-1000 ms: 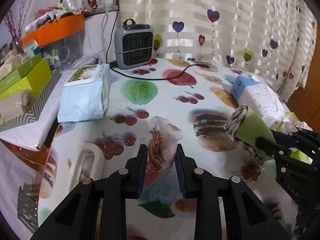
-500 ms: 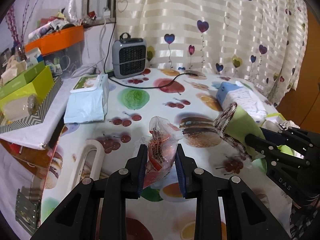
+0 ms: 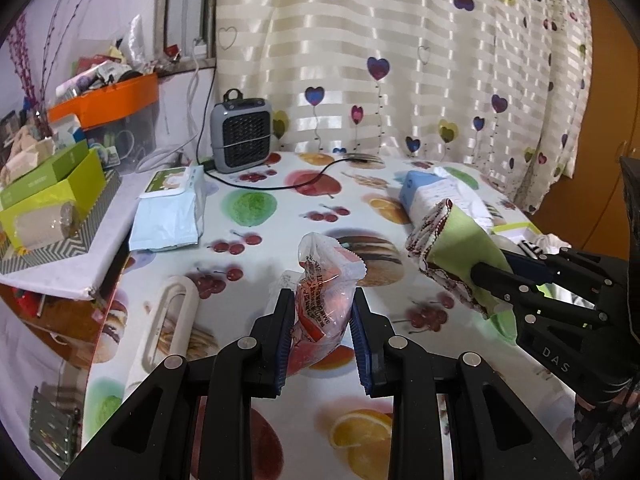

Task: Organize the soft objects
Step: 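Lift and carry the plastic bag and green towel toward the tray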

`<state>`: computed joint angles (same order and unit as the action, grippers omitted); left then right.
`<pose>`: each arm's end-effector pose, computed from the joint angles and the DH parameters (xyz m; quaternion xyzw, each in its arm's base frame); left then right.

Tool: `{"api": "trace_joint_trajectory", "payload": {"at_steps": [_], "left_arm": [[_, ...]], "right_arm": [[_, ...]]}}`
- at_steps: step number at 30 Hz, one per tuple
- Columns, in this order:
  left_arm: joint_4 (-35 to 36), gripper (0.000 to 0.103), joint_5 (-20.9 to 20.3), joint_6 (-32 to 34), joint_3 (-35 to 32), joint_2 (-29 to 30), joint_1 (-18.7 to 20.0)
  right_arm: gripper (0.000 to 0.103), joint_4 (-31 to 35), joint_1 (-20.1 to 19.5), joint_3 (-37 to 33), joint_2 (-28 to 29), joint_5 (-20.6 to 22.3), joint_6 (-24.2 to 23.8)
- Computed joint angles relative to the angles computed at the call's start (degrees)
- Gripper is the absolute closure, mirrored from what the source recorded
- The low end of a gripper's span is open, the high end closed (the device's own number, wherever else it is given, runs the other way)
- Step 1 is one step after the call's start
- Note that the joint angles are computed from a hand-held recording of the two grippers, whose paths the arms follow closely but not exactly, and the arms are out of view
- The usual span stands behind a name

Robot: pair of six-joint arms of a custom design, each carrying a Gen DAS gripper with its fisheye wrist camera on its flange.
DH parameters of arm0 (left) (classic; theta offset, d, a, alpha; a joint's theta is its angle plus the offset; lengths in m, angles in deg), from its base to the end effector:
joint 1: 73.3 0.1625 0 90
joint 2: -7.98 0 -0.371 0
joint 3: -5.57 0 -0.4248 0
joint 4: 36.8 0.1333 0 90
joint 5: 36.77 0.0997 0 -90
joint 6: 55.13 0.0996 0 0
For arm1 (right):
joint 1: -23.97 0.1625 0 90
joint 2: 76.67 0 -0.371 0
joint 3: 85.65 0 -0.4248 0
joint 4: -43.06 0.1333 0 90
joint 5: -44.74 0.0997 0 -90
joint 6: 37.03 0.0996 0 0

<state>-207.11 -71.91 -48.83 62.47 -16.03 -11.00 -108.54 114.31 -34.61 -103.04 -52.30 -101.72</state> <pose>-0.1842 -0.8128 0.1174 0.0605 0.8313 -0.4290 0.3482 0.1262 -0.8568 0.1309 0.4925 -0.8088 0.2366 0.2176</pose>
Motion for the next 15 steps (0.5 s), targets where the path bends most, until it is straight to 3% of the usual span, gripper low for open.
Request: {"api": "trace_joint_trajectory", "payload": {"at_steps": [15], "left_arm": [[-2.24, 0.077, -3.16, 3.61, 0.67, 0.93, -2.96]], "right_arm": [[0.082, -5.98, -1.83, 7.34, -6.99, 1.42, 0.69]]}}
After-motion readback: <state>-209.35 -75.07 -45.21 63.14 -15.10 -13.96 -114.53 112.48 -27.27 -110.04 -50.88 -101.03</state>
